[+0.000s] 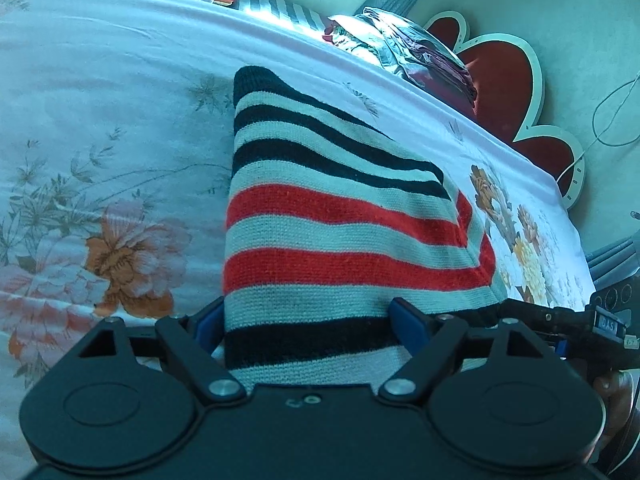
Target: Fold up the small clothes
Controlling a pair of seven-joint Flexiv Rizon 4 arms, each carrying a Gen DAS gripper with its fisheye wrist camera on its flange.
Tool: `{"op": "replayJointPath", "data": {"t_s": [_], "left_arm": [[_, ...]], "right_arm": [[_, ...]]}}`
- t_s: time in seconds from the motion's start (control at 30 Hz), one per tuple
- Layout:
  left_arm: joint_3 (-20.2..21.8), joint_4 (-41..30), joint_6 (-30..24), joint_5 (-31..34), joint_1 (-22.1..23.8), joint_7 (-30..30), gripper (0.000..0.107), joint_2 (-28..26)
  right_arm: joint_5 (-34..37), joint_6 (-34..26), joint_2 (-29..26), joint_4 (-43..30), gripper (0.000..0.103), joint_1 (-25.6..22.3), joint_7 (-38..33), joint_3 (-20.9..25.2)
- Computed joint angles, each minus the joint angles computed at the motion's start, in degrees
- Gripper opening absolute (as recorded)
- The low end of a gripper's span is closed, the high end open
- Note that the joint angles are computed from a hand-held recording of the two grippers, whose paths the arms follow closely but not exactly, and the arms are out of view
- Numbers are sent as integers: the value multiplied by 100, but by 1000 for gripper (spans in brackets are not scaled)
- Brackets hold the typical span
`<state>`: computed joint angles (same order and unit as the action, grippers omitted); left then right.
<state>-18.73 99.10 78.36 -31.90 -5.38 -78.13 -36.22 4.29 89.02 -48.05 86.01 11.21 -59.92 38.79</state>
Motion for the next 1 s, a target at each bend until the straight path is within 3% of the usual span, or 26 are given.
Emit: {"op": "replayJointPath", "data": {"t_s": [0.03,0.07,0.1,0.23,0.33,0.43,0.53,0.63,0.77,1.0], "left_arm": [[-9,-15,-16,-10,7,-7,84,-15],[-29,-31,-33,-27,22,-5,83,-30],[-51,-38,-45,-52,41,-5,83,-41],[-81,-77,-140,-127,83,3,83,-70],[247,-239,-365,86,-139,-166,82,-71],[739,-605,-785,604,-504,-382,72,-110],[1095,-951,-1149,1094,-752,-573,69,-149],[1231,-1017,-1159,1412,-869,-681,67,-130],[1277,-1044,-1126,1657,-921,-745,64,-110],[1295,-947,-882,1939,-942,-637,60,-59]], "right_arm": [[-23,-107,-83,-86,88,-92,-70,162],[-32,-253,-204,-225,73,-184,-168,364],[38,-473,-268,-351,66,-203,-279,439],[160,-630,-231,-543,61,33,-340,176],[144,-848,-11,-599,58,446,-257,-423],[-65,-1112,241,-607,48,1081,-4,-1296],[-156,-1149,359,-529,45,1342,79,-1643],[-129,-1084,348,-524,43,1404,126,-1696],[-158,-996,424,-380,42,1431,150,-1765],[-576,-1037,451,-407,39,1891,651,-2324]]}}
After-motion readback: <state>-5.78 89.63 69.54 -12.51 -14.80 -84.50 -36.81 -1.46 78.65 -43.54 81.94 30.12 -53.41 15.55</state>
